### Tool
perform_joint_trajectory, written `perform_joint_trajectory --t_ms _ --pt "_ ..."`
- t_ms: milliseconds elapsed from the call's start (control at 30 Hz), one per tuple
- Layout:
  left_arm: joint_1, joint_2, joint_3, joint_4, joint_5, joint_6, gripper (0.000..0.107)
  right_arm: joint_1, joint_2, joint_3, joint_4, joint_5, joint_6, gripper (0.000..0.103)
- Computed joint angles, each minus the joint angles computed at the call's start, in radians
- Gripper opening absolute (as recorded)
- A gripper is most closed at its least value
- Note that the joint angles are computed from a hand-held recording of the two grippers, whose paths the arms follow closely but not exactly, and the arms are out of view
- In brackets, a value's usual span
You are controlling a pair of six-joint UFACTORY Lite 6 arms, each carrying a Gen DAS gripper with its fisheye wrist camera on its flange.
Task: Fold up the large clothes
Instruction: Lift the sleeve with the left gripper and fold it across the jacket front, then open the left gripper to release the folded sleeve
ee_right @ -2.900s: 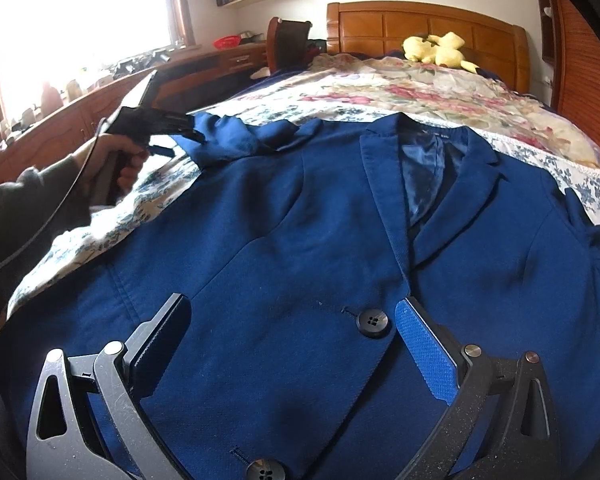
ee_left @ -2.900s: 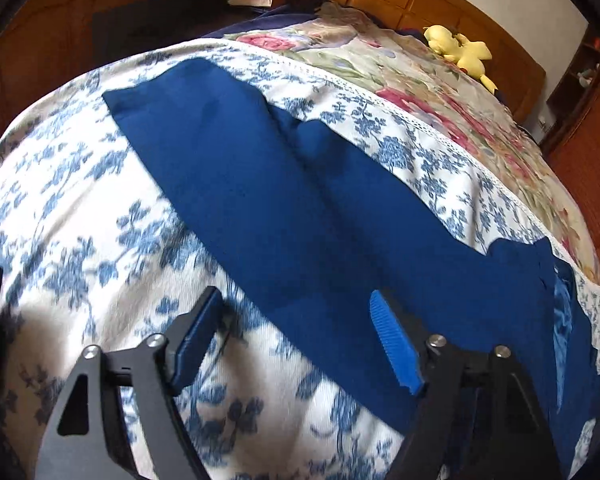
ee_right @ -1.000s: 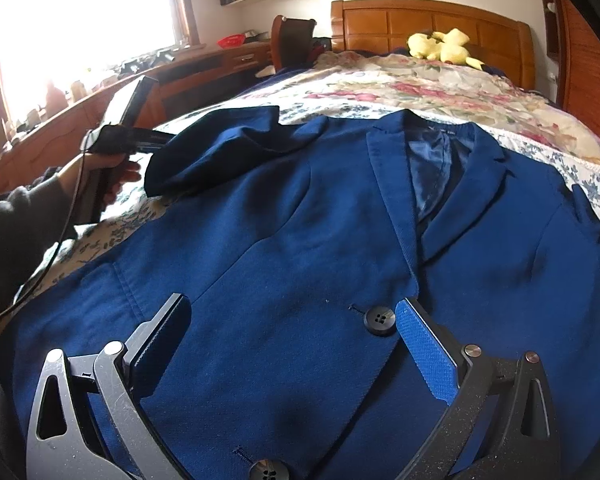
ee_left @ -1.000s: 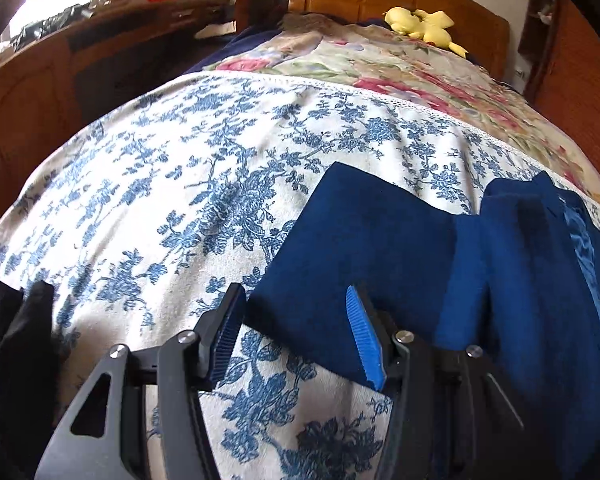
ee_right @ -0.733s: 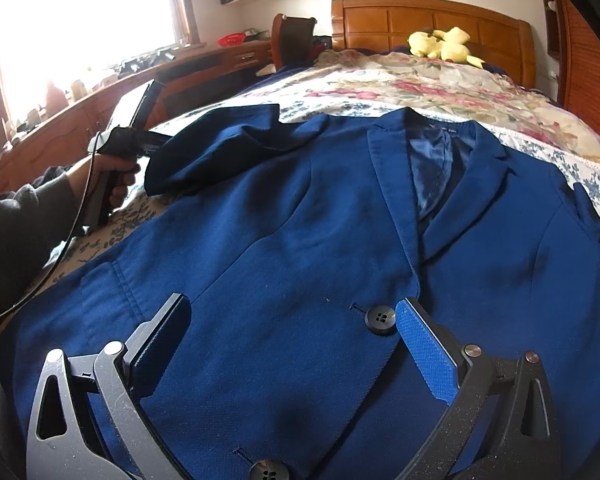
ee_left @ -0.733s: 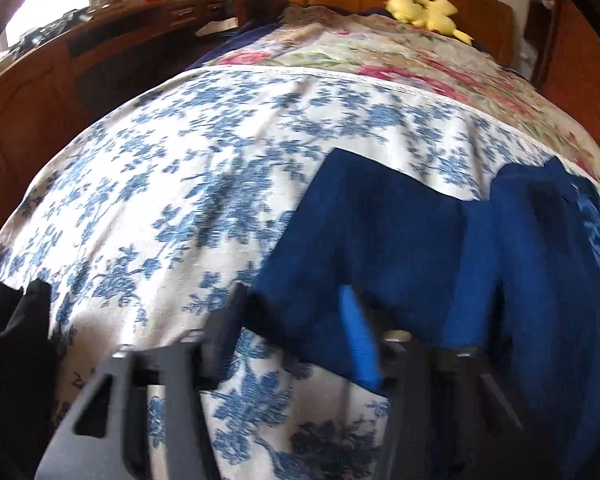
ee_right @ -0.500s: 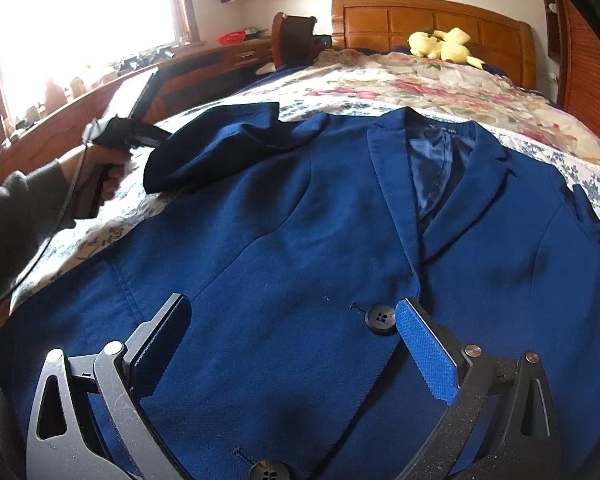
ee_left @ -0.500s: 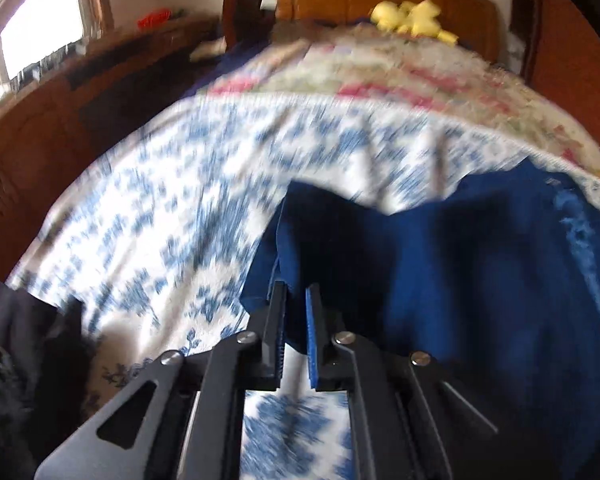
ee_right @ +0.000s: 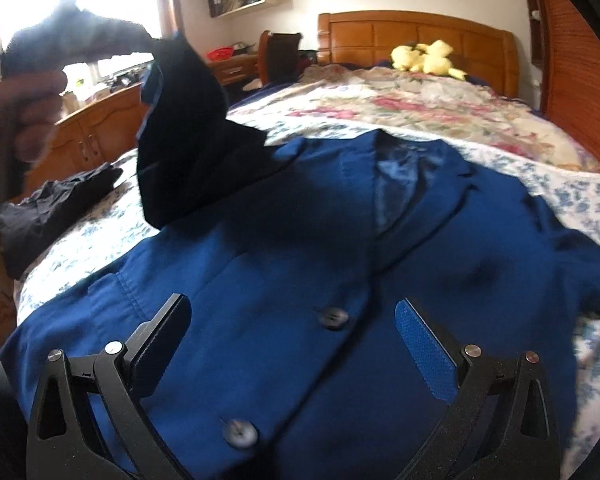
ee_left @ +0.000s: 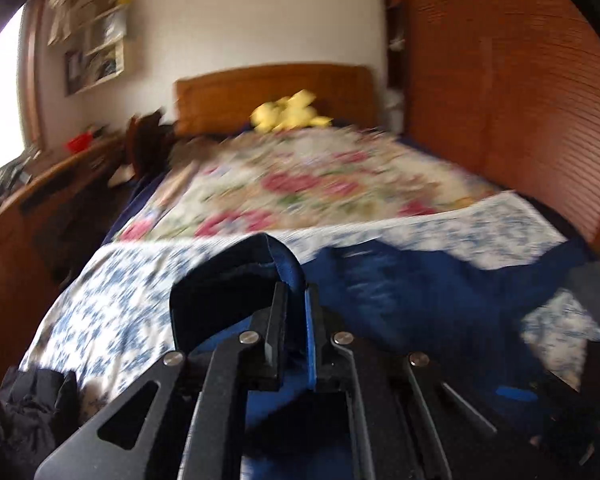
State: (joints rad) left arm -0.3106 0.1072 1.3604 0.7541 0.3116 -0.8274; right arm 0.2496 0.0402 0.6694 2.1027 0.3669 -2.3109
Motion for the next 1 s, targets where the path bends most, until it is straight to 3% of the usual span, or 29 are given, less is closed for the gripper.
perform_joint_trajectory --t_ms 100,233,400,600,700,1000 --pt "-0.115 -0.058 -0.001 0.018 0.038 -0.022 0.004 -0.074 -0.123 -0.042 -0.212 0.005 0.199 0.103" --pt "-0.239 -0.104 -0.023 0.005 0.080 -0.045 0.004 -0.257 -0.230 -0.078 -0.504 0.127 0.446 0.103" --pt "-0.394 -0.180 -0.187 0.163 0.089 -0.307 0.004 -0.425 -0.307 -0.123 -0.618 0.187 0.468 0.103" --pt "-0.456 -0.214 -0.363 0.427 0.067 -0.654 0.005 -0.545 -0.295 -0.136 -0.649 0.205 0.411 0.103" --pt "-0.493 -0.207 -0.431 0.585 0.106 -0.845 0.005 -0.568 -0.266 -0.137 -0.631 0.191 0.373 0.103" --pt "-0.557 -0.338 -0.658 0.749 0.156 -1.075 0.010 -0.506 -0.274 -0.180 -0.554 0.120 0.310 0.103"
